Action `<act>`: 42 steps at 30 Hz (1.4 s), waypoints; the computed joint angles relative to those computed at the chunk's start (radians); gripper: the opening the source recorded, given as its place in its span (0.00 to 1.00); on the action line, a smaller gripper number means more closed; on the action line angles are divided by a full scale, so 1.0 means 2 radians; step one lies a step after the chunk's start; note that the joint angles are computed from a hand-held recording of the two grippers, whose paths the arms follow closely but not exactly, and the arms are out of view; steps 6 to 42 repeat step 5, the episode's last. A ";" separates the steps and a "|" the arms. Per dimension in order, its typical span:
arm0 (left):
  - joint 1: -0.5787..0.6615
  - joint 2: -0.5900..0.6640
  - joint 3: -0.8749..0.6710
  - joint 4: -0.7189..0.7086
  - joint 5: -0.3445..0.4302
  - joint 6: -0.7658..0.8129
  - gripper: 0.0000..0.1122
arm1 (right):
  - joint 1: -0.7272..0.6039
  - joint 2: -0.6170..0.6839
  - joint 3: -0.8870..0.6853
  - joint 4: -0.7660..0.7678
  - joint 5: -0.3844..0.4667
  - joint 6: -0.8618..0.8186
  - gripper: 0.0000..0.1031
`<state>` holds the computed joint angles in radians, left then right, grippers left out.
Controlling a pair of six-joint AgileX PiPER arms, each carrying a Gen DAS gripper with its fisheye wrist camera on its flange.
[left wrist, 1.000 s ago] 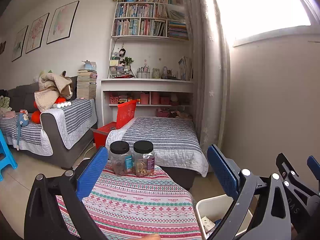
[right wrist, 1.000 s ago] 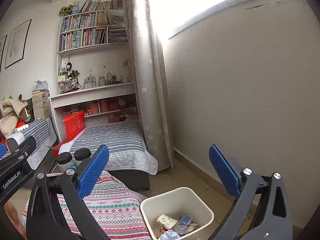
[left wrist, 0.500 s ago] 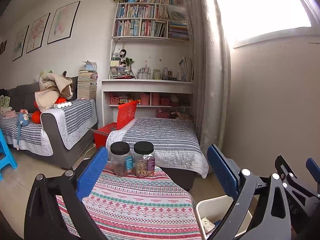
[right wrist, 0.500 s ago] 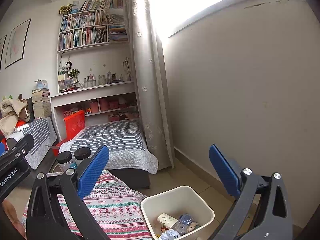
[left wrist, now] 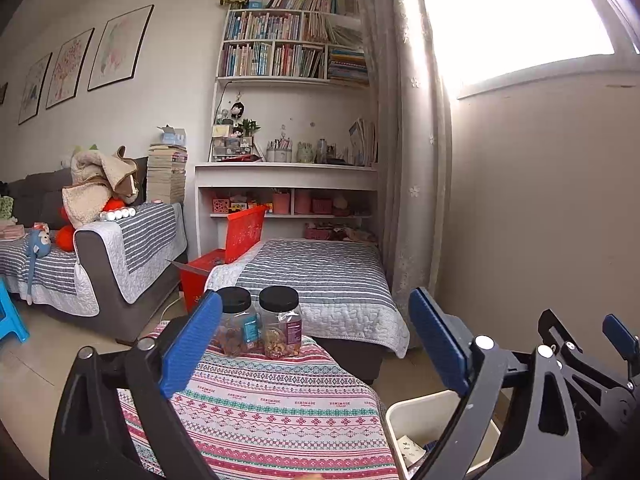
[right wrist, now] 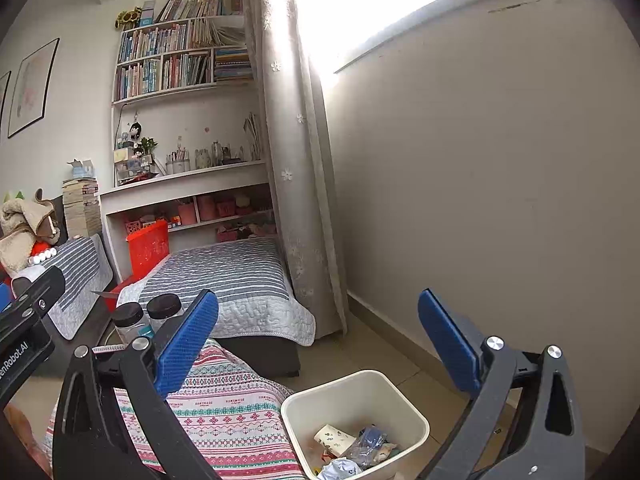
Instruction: Collect trash
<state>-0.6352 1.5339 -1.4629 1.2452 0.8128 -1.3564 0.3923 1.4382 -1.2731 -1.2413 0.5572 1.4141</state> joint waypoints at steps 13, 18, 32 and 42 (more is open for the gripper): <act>-0.005 0.006 -0.007 0.002 0.013 0.006 0.86 | 0.010 -0.003 0.008 -0.019 0.011 0.024 0.93; -0.005 0.006 -0.007 0.002 0.013 0.006 0.86 | 0.010 -0.003 0.008 -0.019 0.011 0.024 0.93; -0.005 0.006 -0.007 0.002 0.013 0.006 0.86 | 0.010 -0.003 0.008 -0.019 0.011 0.024 0.93; -0.005 0.006 -0.007 0.002 0.013 0.006 0.86 | 0.010 -0.003 0.008 -0.019 0.011 0.024 0.93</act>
